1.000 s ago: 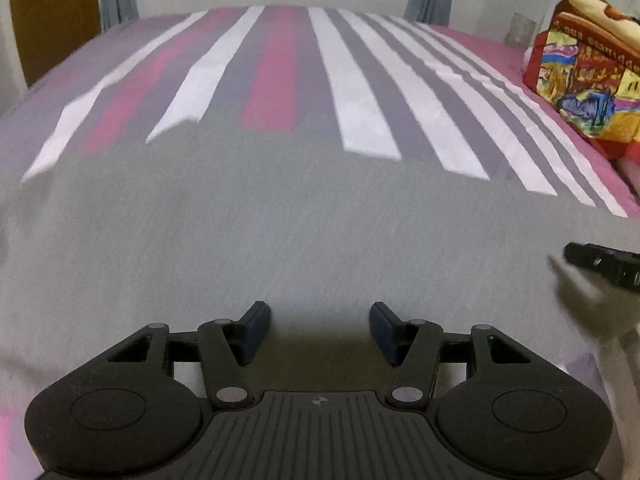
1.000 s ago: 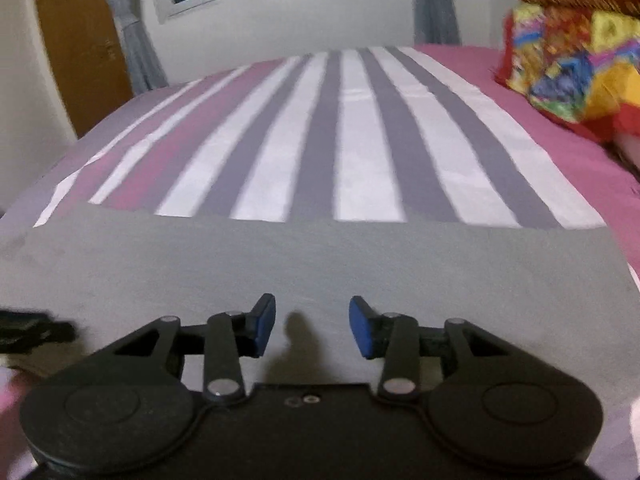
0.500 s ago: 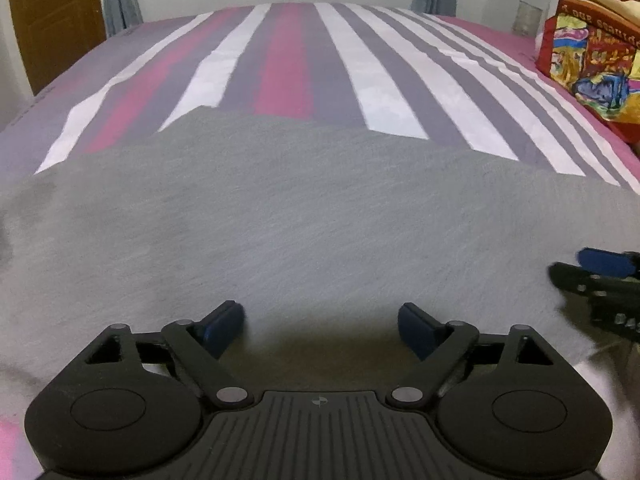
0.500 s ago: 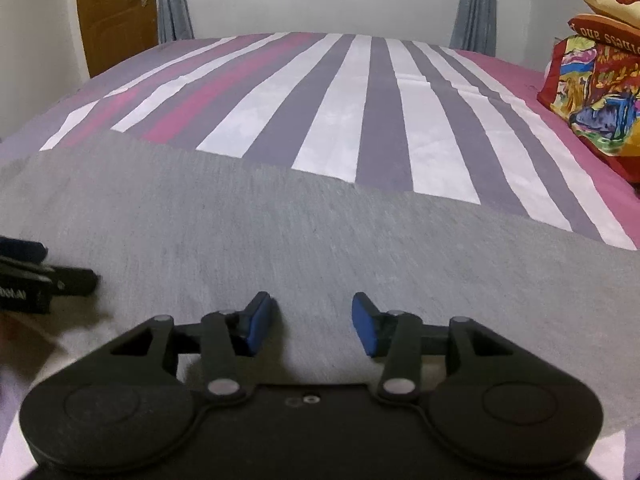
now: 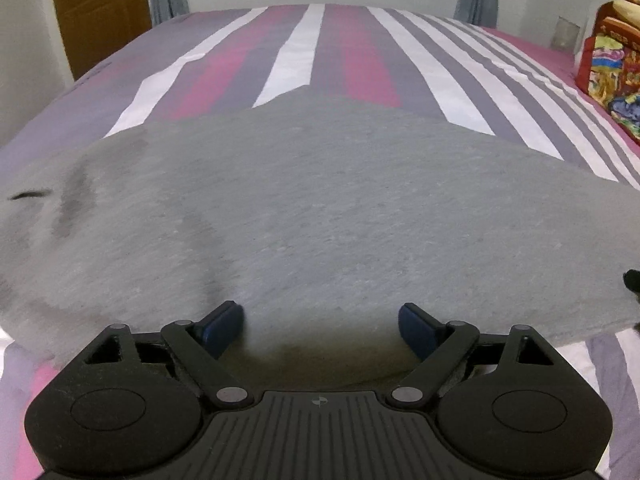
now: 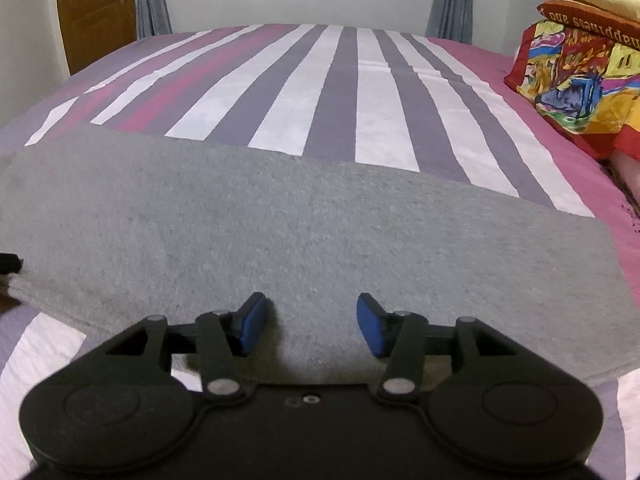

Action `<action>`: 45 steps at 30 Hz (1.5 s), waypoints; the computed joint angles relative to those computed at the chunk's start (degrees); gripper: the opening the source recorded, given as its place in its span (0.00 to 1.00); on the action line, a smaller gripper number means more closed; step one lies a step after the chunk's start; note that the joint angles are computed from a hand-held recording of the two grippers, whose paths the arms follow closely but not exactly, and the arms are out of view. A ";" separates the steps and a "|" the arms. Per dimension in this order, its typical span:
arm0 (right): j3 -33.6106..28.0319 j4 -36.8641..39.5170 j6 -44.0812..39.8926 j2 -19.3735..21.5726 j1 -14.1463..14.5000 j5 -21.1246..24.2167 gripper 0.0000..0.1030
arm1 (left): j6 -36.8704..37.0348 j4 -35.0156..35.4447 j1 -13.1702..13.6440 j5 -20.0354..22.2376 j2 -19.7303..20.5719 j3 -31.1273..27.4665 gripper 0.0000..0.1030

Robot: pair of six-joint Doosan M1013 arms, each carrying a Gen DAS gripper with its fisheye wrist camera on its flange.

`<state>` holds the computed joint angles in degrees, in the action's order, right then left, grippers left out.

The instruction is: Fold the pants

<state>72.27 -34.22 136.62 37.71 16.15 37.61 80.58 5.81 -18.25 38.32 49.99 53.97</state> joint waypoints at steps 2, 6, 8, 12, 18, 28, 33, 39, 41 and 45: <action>-0.53 -0.33 0.08 0.19 0.21 1.05 0.50 | -1.80 0.61 -0.15 1.38 0.23 -0.94 0.84; -1.23 -0.66 0.10 0.42 0.39 2.34 0.52 | -3.06 0.65 -0.65 2.32 0.33 -1.78 0.84; -1.21 -0.61 0.37 0.30 0.31 2.29 0.54 | -2.83 0.07 -0.86 2.17 0.28 -1.97 0.84; -0.79 -1.80 0.80 -0.11 0.17 2.05 0.58 | -1.19 -1.50 -1.66 2.06 0.65 -3.32 0.84; 1.80 -3.46 2.85 -1.69 -0.98 1.28 0.61 | 1.51 -1.73 -2.76 5.45 2.72 -6.74 0.84; 15.08 -2.65 20.23 -11.59 -6.15 -2.95 0.58 | 4.55 -6.39 -3.80 4.03 2.27 -6.73 0.84; 18.35 -1.09 25.99 -13.47 -7.99 -3.16 0.55 | 10.31 -10.94 -5.62 5.39 3.24 -8.74 0.84; 22.85 -4.98 44.92 -14.70 -10.93 -15.40 0.36 | 9.29 -8.52 -7.19 7.31 4.87 -11.46 0.84; 23.51 -4.88 48.32 -14.45 -11.82 -18.47 0.38 | 8.85 -8.17 -7.46 7.65 5.07 -11.91 0.84; 23.55 -11.48 55.13 -13.57 -11.78 -20.77 0.37 | 7.96 -5.29 -8.30 7.87 5.59 -12.50 0.84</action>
